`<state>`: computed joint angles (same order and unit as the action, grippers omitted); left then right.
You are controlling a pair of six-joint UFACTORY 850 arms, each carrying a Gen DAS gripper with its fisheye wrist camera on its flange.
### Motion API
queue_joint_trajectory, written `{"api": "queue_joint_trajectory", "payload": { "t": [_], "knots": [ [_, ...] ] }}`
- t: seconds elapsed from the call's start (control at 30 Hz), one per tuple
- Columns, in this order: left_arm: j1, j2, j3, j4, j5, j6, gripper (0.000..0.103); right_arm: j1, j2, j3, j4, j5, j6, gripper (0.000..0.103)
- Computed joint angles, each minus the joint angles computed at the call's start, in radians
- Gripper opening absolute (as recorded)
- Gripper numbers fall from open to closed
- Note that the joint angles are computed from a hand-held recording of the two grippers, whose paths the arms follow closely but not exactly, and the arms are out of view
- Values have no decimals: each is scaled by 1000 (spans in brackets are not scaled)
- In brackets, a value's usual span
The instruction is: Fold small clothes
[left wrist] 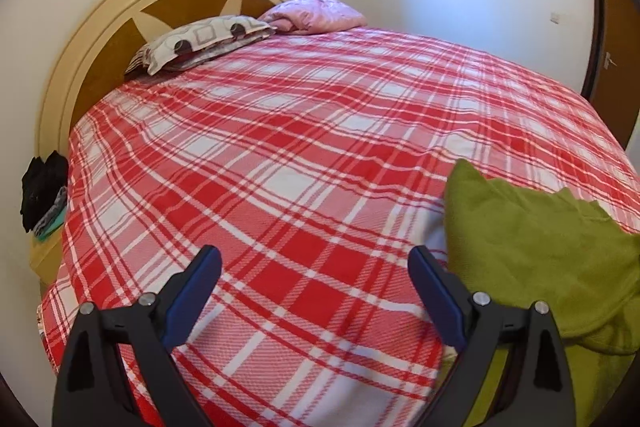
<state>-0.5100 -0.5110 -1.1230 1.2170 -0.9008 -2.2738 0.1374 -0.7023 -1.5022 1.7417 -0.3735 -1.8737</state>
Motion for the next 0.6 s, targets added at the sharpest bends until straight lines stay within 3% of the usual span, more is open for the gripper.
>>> {"api": "queue_joint_trajectory", "payload": {
  "t": [0.07, 0.27, 0.37, 0.6],
  "knots": [
    [-8, -8, -11, 9, -2, 12, 97, -15, 14, 5, 68, 18, -73, 8],
    [-9, -48, -56, -11, 38, 51, 97, -51, -26, -23, -55, 71, 36, 8],
    [-9, -75, -97, -11, 54, 79, 97, -66, -64, -48, -203, 46, 198, 9],
    [-38, -199, -300, -48, 23, 245, 97, -92, -114, -70, -294, -19, 320, 9]
  ]
}}
